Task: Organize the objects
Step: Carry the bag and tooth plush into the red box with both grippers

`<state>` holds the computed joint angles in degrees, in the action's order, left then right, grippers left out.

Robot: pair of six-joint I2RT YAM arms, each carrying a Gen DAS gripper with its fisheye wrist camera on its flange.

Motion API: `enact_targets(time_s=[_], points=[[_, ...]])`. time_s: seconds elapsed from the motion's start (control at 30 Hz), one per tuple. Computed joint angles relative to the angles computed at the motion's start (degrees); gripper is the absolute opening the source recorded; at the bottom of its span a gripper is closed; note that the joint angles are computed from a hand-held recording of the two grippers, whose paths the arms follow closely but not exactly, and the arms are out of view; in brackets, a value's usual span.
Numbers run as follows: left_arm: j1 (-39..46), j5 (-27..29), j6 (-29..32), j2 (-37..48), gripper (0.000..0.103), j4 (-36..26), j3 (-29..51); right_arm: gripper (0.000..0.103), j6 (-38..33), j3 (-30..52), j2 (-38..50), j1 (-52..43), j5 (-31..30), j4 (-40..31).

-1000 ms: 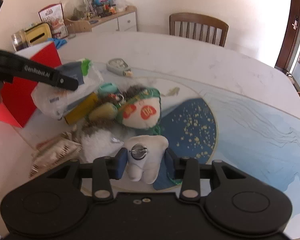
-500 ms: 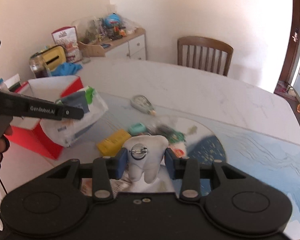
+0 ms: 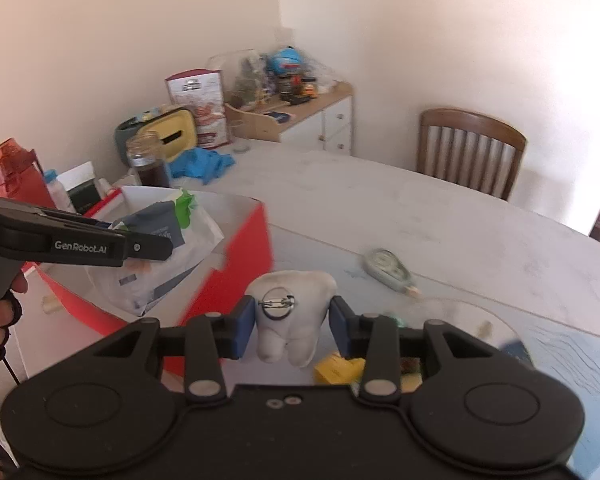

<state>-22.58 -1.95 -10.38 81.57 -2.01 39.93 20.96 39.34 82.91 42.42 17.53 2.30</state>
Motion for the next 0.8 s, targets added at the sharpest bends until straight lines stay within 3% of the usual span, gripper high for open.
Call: enact_targets(time_s=[0.47,0.8], points=[[17.37,5.48,9.88,4.68,0.028,0.42,1.17,0.039,-3.37,24.09,24.79,4.87,-1.17,-1.88],[22.72,5.98,14.27,15.97,0.028,0.02,7.75,0.039,-4.31,41.4,38.75,4.81,-4.59,-10.8]])
